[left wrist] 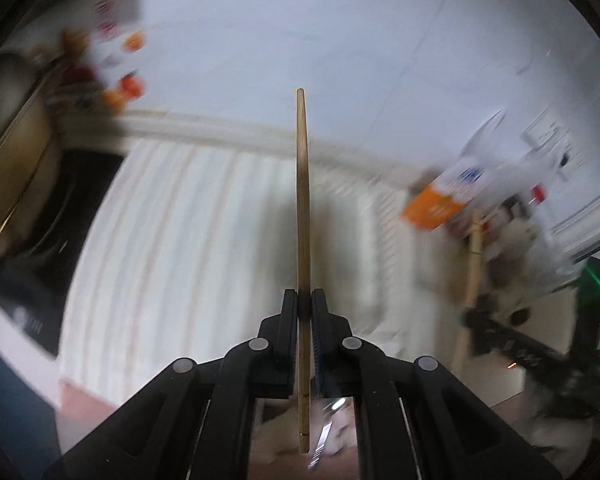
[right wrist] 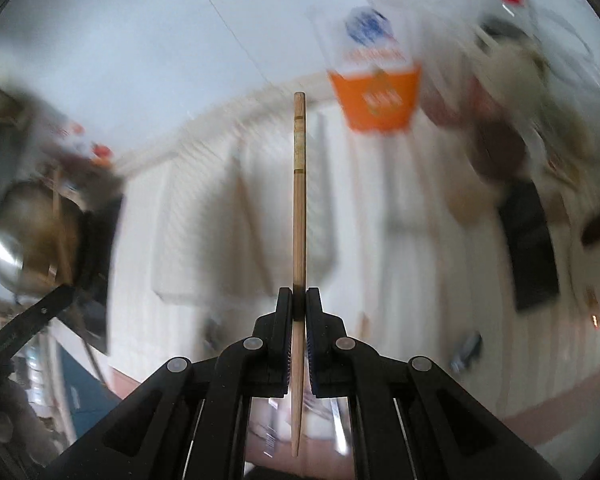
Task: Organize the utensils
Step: 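Grasp another chopstick with each tool and drop them into the basket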
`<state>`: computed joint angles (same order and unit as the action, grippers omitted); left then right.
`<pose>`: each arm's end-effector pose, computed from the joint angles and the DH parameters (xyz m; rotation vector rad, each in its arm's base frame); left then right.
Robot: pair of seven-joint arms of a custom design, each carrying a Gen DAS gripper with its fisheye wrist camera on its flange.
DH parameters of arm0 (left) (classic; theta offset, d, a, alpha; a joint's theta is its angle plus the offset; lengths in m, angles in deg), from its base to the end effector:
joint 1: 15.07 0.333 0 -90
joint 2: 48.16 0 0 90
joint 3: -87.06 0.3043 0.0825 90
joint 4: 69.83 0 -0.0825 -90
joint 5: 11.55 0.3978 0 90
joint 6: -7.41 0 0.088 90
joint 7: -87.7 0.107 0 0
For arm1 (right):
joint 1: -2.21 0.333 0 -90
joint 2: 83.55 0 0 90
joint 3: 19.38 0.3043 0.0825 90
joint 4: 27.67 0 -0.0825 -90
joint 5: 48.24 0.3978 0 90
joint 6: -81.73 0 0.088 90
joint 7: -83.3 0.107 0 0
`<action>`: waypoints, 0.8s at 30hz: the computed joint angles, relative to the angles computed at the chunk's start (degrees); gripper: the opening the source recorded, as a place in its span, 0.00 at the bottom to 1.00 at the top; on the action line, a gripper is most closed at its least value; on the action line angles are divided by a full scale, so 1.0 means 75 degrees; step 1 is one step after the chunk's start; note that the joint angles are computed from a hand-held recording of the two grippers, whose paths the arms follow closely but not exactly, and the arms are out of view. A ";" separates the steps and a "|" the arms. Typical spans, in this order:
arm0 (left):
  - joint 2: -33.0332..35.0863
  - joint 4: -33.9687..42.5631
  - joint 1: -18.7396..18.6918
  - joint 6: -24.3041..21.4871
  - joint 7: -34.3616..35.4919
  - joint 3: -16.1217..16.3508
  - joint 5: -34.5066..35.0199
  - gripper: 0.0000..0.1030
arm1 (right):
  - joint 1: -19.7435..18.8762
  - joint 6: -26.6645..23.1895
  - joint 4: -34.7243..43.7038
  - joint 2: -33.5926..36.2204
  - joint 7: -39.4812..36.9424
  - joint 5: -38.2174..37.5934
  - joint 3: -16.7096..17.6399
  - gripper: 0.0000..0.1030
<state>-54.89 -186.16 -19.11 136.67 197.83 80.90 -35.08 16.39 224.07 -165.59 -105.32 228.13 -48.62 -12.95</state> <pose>0.5572 -0.1132 0.5196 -1.7606 2.4483 -0.7424 0.4519 0.1727 0.4866 -1.2669 2.3765 -0.1439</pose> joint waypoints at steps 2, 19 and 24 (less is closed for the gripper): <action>0.0754 0.0925 -0.0095 -0.0342 -0.0218 -0.0123 0.0009 0.04 | -0.0029 0.0040 0.0565 0.0533 -0.0331 0.0052 -0.0169 0.06; 0.3653 0.3821 -0.0354 -0.2058 -0.1542 -0.0719 0.1478 0.06 | -0.0311 -0.0585 0.2554 0.3122 -0.2277 0.1315 -0.0617 0.08; 0.2748 0.2806 -0.0273 -0.1177 -0.1493 -0.0619 0.1711 0.14 | -0.0338 -0.0531 0.1967 0.2406 -0.1576 0.0611 -0.0592 0.13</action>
